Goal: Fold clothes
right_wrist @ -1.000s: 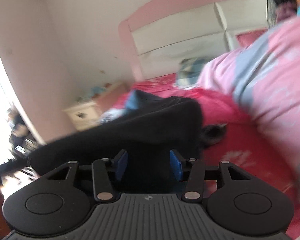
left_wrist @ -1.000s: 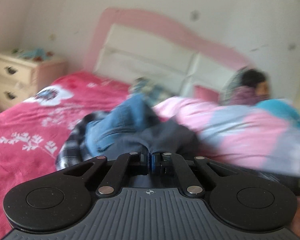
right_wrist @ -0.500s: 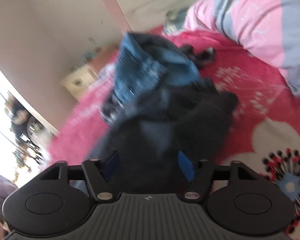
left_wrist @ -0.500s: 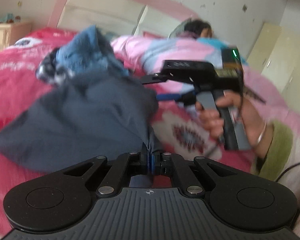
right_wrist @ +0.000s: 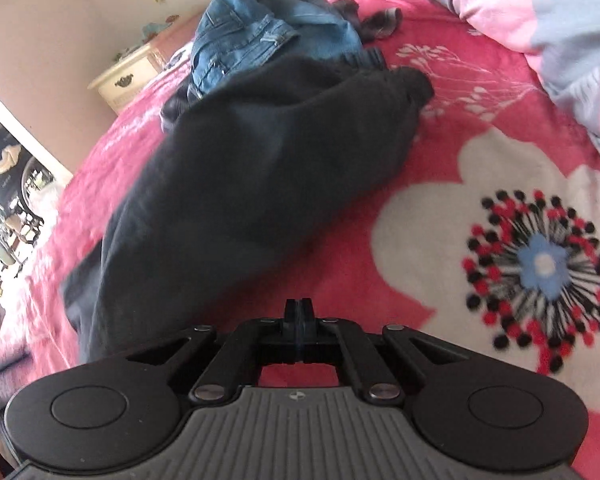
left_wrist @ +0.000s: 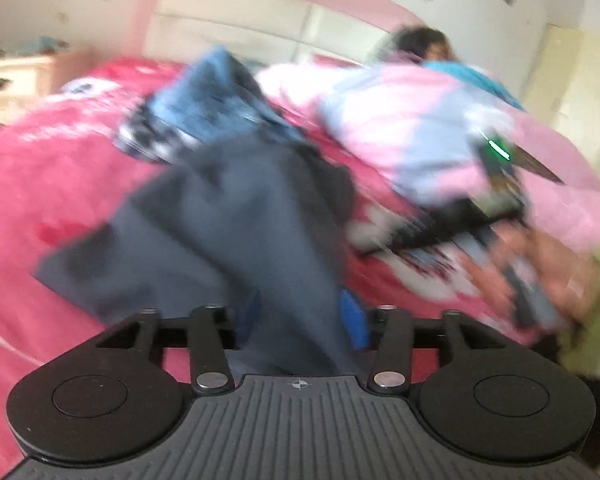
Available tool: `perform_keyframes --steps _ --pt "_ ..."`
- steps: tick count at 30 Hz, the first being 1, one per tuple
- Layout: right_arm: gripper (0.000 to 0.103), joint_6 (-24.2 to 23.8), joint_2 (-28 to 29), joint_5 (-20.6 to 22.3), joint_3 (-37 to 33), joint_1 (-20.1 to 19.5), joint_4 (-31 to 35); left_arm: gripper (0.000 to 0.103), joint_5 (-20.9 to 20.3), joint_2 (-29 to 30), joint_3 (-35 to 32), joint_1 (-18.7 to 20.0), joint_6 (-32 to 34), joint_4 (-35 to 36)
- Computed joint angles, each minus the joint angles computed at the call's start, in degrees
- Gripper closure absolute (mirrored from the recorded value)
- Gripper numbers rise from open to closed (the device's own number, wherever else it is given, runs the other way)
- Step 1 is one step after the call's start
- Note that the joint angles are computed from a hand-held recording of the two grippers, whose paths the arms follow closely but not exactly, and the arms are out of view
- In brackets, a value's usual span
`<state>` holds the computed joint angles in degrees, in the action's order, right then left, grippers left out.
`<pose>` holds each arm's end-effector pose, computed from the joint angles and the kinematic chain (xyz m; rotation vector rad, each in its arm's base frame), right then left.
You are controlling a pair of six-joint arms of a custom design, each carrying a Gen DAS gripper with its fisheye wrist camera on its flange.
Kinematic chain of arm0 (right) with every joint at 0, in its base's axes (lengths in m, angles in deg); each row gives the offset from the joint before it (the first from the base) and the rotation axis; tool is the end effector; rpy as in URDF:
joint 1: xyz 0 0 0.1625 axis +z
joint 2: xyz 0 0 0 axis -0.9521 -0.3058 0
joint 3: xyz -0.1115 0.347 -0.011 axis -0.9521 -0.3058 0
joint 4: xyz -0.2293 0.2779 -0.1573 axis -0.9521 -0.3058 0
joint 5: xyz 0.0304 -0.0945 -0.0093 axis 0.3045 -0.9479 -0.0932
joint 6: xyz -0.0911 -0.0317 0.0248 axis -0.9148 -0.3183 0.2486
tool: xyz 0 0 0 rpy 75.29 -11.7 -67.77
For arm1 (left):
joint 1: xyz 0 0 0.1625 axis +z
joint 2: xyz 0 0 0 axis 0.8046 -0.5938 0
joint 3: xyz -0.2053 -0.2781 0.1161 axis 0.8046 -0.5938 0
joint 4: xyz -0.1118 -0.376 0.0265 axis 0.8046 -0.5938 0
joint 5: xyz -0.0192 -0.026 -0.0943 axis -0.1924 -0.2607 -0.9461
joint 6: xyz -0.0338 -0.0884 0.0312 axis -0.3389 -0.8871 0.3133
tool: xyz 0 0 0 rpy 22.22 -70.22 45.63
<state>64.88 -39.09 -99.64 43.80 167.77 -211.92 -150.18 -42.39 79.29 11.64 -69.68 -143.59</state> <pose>0.1644 -0.7309 0.1766 0.1362 -2.6188 0.7546 -0.1175 -0.6342 0.2608 0.8939 2.6359 -0.9144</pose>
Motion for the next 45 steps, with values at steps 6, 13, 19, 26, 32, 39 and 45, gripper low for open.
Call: perform_keyframes --steps 6,13,19,26,32,39,45 --pt "0.078 -3.7 -2.1 3.3 3.1 1.0 -4.7 0.012 10.0 12.9 -17.1 3.6 2.2 -4.9" --pt "0.046 -12.9 3.5 6.8 -2.7 3.9 -11.0 0.026 11.5 22.5 -34.3 6.8 -1.1 9.7" --pt "0.061 -11.1 13.0 0.2 -16.3 4.5 -1.2 0.079 10.4 23.2 -35.2 7.8 -4.9 15.1" --pt "0.099 -8.4 9.9 -0.8 -11.5 3.9 -2.6 0.103 5.3 18.1 -25.4 6.9 -1.1 4.7" --pt "0.100 -7.8 3.1 -1.2 -1.7 4.0 -5.2 0.103 -8.5 7.5 -12.2 4.7 -1.4 3.1" --pt "0.097 0.1 -5.3 -0.8 7.7 2.8 -3.4 0.103 -19.0 0.4 -1.4 2.6 -2.7 9.9" --pt "0.053 -3.7 -6.9 0.7 8.8 3.9 -8.7 0.103 -19.9 -1.5 4.3 1.9 -5.3 14.6"
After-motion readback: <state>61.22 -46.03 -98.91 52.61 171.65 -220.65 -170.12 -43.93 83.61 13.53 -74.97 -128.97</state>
